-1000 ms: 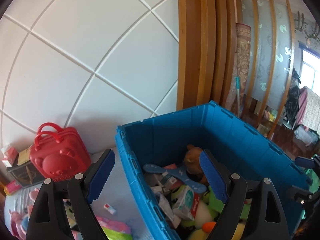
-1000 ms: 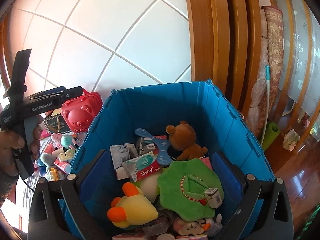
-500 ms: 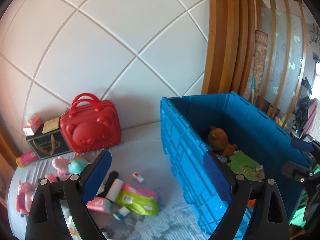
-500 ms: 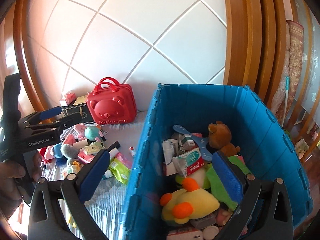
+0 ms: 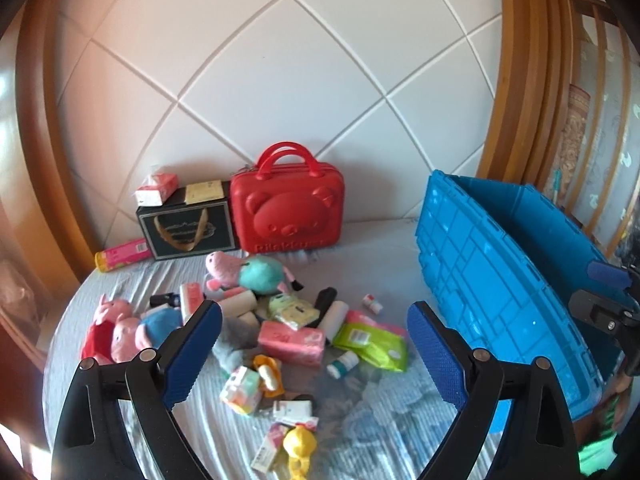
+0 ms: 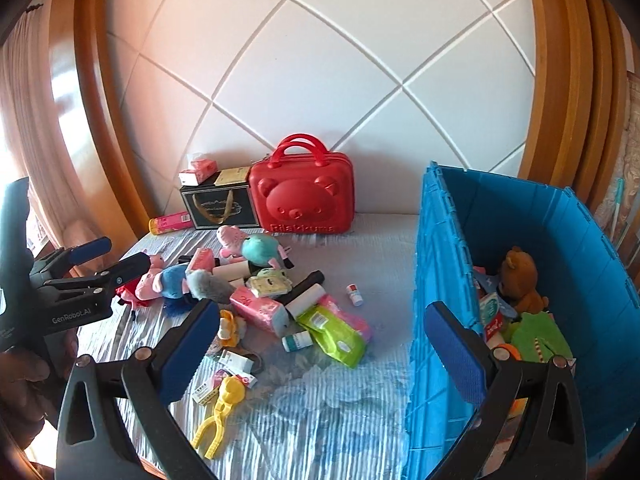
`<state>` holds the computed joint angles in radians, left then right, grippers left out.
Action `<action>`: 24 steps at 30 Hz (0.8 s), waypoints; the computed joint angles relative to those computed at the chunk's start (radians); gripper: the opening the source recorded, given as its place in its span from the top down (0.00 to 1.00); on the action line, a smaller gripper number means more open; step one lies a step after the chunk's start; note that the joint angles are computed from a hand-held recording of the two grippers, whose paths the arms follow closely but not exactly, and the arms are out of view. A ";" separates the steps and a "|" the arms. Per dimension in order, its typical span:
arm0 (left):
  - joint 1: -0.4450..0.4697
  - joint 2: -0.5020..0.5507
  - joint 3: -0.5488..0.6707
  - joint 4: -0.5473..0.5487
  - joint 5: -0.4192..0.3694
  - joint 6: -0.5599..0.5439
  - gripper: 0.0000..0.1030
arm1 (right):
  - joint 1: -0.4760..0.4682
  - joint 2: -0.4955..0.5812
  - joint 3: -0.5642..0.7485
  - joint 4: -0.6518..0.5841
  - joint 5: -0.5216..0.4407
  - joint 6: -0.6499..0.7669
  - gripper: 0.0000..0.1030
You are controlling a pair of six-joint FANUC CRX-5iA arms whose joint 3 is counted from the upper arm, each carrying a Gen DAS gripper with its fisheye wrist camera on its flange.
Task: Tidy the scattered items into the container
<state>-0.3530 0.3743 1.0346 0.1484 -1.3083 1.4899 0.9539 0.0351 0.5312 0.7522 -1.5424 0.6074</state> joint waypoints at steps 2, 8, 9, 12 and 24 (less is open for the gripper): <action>0.027 -0.042 -0.063 0.006 0.020 -0.013 0.08 | 0.014 0.034 0.037 -0.005 -0.002 0.010 0.00; 0.106 -0.136 -0.206 0.041 0.059 -0.042 0.08 | 0.052 0.137 0.156 -0.022 -0.022 0.038 0.00; 0.118 -0.152 -0.230 0.047 0.067 -0.046 0.08 | 0.057 0.152 0.175 -0.024 -0.026 0.043 0.00; 0.152 -0.194 -0.294 0.060 0.083 -0.065 0.08 | 0.072 0.201 0.238 -0.025 -0.041 0.061 0.00; 0.291 -0.288 -0.456 0.127 0.083 -0.127 0.01 | 0.125 0.386 0.493 -0.056 -0.114 0.112 0.00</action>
